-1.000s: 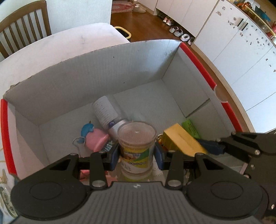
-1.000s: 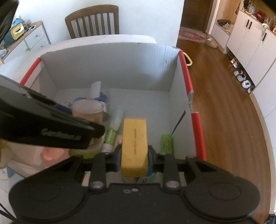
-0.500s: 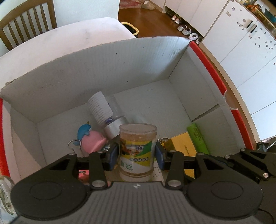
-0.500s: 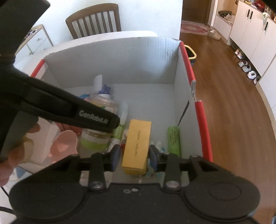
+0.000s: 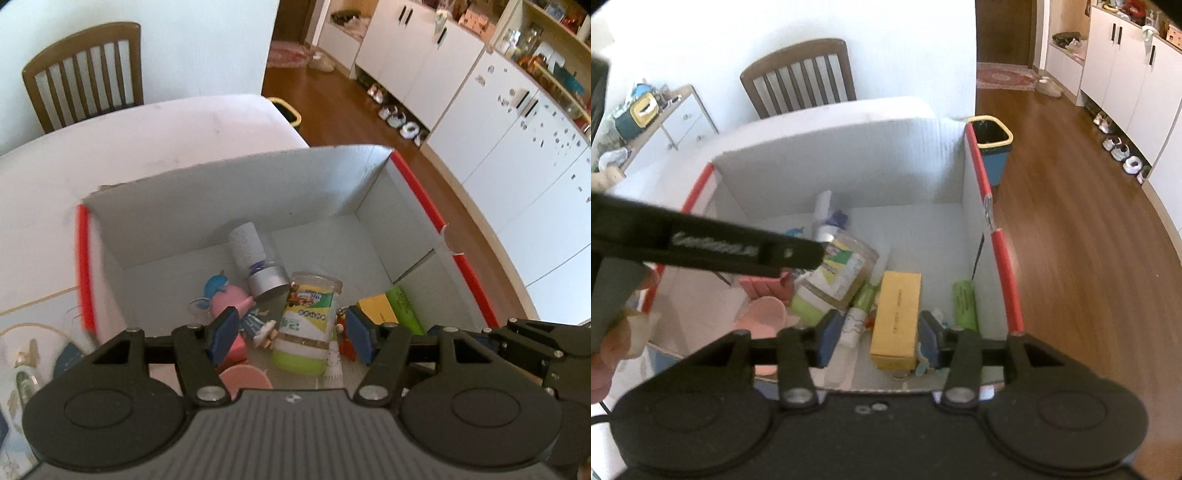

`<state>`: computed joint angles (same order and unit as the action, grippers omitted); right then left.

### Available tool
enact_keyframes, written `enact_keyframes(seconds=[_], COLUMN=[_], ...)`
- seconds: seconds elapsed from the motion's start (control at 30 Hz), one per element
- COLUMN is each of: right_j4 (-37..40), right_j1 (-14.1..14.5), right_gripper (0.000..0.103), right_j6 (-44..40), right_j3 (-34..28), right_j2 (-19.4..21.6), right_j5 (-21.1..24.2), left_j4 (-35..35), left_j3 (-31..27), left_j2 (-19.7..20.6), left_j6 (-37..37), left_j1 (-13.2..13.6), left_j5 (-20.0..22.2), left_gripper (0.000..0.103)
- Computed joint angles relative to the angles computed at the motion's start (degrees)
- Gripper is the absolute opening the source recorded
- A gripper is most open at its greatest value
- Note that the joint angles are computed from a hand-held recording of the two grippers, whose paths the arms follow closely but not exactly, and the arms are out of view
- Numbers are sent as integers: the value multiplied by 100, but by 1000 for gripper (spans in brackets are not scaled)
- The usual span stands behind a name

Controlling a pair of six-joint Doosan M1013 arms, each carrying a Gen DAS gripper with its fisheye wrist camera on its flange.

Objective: Organize rigid objects
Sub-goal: 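Lower and release the jar with the left tool while the right tool releases the yellow box, then withdraw both tools from the box toward the sharpener and tape dispenser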

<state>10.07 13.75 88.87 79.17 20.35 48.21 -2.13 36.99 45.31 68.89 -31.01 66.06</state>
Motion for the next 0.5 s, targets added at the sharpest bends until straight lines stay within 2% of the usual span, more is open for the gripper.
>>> enact_keyframes(seconds=[0.2, 0.33, 0.5], right_j4=[227, 272, 103], right_j1=[32, 103, 265], right_gripper=[49, 62, 67], right_j6=[-86, -100, 99], right_j3=[130, 253, 375], right_j2=[-206, -364, -517], right_j5=[-181, -360, -544], left_j4=[115, 87, 242], left_j3=[899, 1464, 2096], left_j2=[-592, -978, -1407], left_j6=[-36, 15, 64], left_j1=[15, 43, 60], left_j5=[-737, -1201, -1636], left_gripper=[63, 63, 63])
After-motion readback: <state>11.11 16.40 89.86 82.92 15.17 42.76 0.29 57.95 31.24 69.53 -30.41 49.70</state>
